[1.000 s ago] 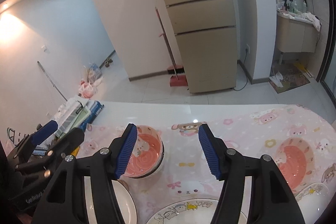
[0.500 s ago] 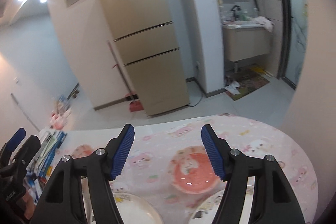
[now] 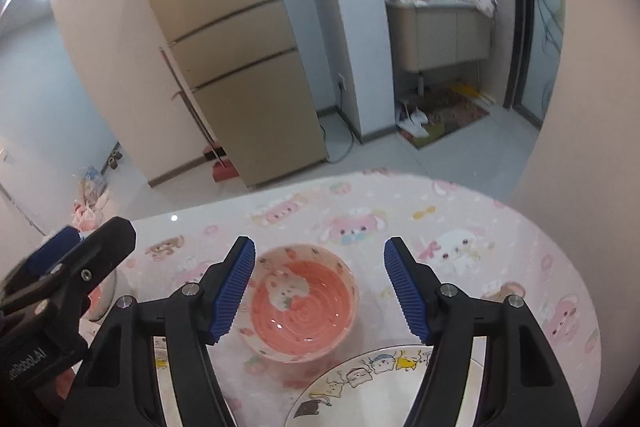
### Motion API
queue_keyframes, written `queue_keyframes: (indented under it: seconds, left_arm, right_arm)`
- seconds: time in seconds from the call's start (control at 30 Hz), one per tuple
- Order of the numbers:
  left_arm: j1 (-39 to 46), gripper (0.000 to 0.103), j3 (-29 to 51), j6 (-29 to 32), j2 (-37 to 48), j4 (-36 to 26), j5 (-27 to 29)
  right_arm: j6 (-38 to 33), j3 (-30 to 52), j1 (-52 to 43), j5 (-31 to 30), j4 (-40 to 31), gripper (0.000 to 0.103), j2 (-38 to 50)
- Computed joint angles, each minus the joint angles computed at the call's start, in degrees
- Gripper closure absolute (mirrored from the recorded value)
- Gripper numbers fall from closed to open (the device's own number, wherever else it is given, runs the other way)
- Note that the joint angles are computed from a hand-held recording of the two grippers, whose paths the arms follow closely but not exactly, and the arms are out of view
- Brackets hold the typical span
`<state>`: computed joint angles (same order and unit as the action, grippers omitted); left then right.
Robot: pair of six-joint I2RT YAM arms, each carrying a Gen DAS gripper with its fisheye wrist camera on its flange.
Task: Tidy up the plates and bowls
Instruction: 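Move the left tool to the next pink strawberry bowl while the right tool follows, then close the left gripper on the bowl rim while the right gripper grips the rim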
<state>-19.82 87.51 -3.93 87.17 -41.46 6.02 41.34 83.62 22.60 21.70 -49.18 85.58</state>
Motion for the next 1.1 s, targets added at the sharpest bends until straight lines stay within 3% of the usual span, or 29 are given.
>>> queue_keyframes:
  seconds: [0.17, 0.27, 0.37, 0.47, 0.57, 0.63, 0.8, 1.0, 1.1]
  left_arm:
    - [0.51, 0.003, -4.55, -0.83, 2.75, 2.9, 1.24]
    - [1.02, 0.012, -4.75, -1.39, 5.51, 2.31, 3.33]
    - [0.91, 0.021, -4.35, -1.47, 8.3, 1.66, 5.2]
    - [1.39, 0.034, -3.27, -2.09, 11.42, 0.01, 8.5]
    - [2.31, 0.04, -1.96, -1.94, 13.81, -2.17, 14.41]
    - [2.46, 0.046, -1.52, -2.23, 14.91, -3.18, 16.53]
    - [2.57, 0.07, -0.78, -2.26, 17.37, -4.93, 18.5]
    - [3.36, 0.074, -0.72, -2.67, 19.85, -5.41, 21.25]
    - [4.68, 0.078, -0.32, -2.95, 21.56, -5.86, 25.94]
  right_arm:
    - [-0.17, -4.15, -4.29, -5.75, 2.9, 0.033, 1.21]
    - [-0.64, -6.39, -7.4, -11.38, 5.74, 0.034, 2.11]
    - [0.89, -12.08, -12.27, -21.33, 11.96, 0.034, 1.15]
    - [0.31, -13.99, -14.04, -25.75, 14.34, 0.034, 1.87]
    - [0.33, -15.75, -15.2, -29.5, 17.18, 0.034, 2.94]
    - [0.69, -16.87, -16.06, -32.77, 19.36, 0.04, 4.04]
    - [3.45, -19.45, -17.27, -37.03, 23.35, 0.053, 6.08]
    - [4.36, -21.74, -17.81, -41.22, 27.6, 0.067, 8.32]
    - [4.63, -21.99, -18.01, -42.07, 28.78, 0.068, 9.75]
